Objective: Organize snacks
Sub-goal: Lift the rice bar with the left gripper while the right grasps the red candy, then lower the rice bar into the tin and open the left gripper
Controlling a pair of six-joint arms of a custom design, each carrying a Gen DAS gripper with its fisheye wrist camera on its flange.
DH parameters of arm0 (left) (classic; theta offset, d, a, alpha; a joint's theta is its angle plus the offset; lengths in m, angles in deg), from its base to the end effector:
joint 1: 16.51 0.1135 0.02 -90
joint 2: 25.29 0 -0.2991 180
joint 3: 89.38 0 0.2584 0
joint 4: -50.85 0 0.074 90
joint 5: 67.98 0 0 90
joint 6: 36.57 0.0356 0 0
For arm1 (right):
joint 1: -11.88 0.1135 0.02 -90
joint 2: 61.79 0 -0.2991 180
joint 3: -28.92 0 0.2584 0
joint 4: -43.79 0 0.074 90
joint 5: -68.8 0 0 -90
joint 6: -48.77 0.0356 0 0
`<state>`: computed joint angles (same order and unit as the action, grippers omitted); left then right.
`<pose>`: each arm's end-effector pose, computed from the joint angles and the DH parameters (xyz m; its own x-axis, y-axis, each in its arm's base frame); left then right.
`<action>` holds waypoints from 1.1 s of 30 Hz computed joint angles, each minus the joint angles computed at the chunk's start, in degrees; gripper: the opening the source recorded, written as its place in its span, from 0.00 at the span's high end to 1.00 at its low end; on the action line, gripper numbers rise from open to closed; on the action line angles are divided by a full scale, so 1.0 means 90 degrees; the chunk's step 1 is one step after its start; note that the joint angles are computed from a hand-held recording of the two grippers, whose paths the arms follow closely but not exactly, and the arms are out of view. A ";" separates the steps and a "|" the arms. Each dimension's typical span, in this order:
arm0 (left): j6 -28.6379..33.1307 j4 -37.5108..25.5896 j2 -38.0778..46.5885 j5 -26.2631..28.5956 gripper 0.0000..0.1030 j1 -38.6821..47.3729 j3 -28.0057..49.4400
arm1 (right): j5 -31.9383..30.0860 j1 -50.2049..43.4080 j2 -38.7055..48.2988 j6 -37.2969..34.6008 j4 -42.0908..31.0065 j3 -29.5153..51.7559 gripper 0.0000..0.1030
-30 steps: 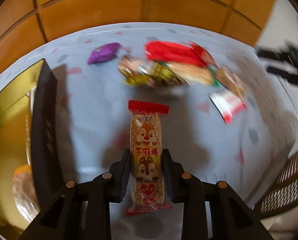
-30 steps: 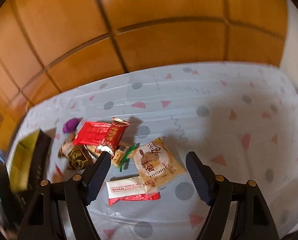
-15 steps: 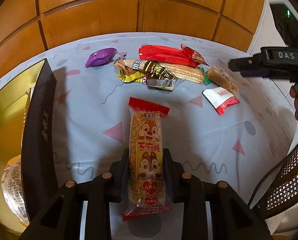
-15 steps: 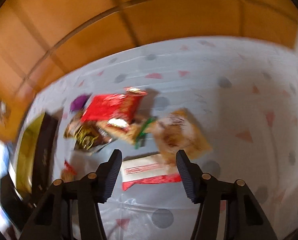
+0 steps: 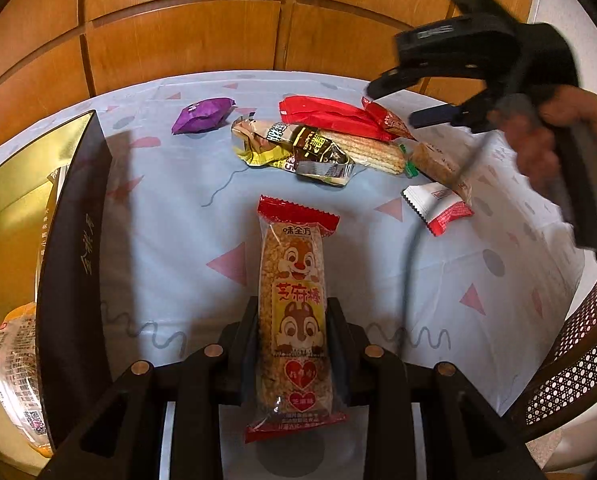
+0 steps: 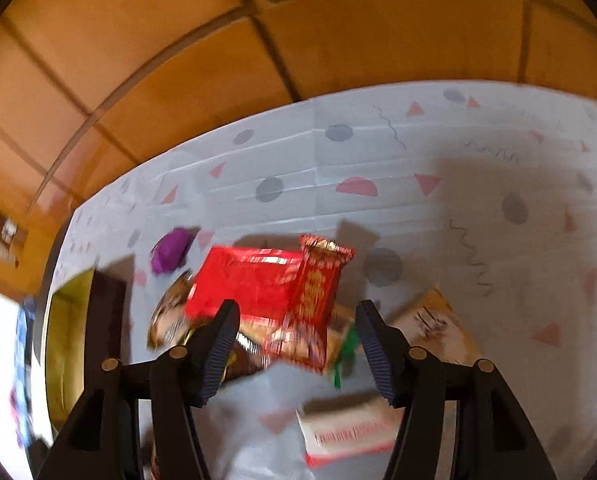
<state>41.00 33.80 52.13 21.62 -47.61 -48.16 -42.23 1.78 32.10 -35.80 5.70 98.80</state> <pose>0.1962 -0.1180 0.1650 -0.7804 0.2194 -0.5855 0.3532 0.9274 -0.1233 0.3237 -0.0447 0.2120 -0.8663 0.2440 -0.4358 0.0807 0.9295 0.3600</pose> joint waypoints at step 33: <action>0.0408 -0.1304 -0.1710 0.2002 0.71 0.1596 0.0316 | 0.0582 0.1006 -0.2530 -0.1606 0.0614 -0.3264 0.74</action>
<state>44.67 22.06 36.73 39.64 -33.24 -45.31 -36.99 10.84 9.32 -50.25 11.22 69.42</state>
